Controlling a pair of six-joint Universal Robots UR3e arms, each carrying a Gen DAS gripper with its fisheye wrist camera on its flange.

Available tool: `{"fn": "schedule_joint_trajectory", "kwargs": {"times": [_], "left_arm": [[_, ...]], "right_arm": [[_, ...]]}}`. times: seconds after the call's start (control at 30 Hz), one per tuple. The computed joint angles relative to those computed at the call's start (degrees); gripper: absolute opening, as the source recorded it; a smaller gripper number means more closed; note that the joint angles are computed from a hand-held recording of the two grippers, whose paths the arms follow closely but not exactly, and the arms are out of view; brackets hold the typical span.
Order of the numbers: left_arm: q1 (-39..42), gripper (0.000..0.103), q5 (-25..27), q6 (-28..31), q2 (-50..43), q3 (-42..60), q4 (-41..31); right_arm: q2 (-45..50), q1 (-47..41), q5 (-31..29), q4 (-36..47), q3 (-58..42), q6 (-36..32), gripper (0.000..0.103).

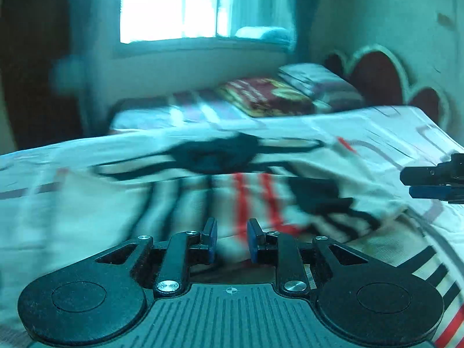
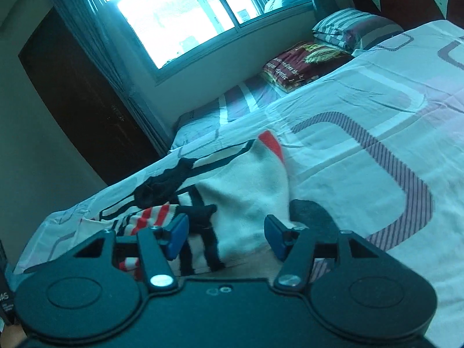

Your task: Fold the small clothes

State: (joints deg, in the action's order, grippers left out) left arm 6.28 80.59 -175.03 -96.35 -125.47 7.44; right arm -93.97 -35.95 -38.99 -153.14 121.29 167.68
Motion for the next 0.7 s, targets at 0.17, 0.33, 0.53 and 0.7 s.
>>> {"fn": "schedule_joint_trajectory", "kwargs": {"times": [0.17,0.33,0.53,0.7], "left_arm": [[23.8,0.023,-7.2,12.4,14.0,-14.7,-2.9],[33.2,0.023,-12.9,18.9,9.7,-14.3,-4.1],[33.8,0.023,-16.4,22.5,4.6,-12.8,-1.4],[34.9,0.023,-17.8,22.5,10.5,-16.5,-3.3]], "right_arm": [[9.2,7.0,-0.4,-4.4,-3.9,8.5,0.057],[17.8,10.6,-1.1,-8.8,-8.2,19.2,0.051],[22.1,13.1,-3.6,-12.3,-12.4,25.2,0.040],[21.9,14.0,-4.9,-12.8,-12.1,24.4,0.039]]}}
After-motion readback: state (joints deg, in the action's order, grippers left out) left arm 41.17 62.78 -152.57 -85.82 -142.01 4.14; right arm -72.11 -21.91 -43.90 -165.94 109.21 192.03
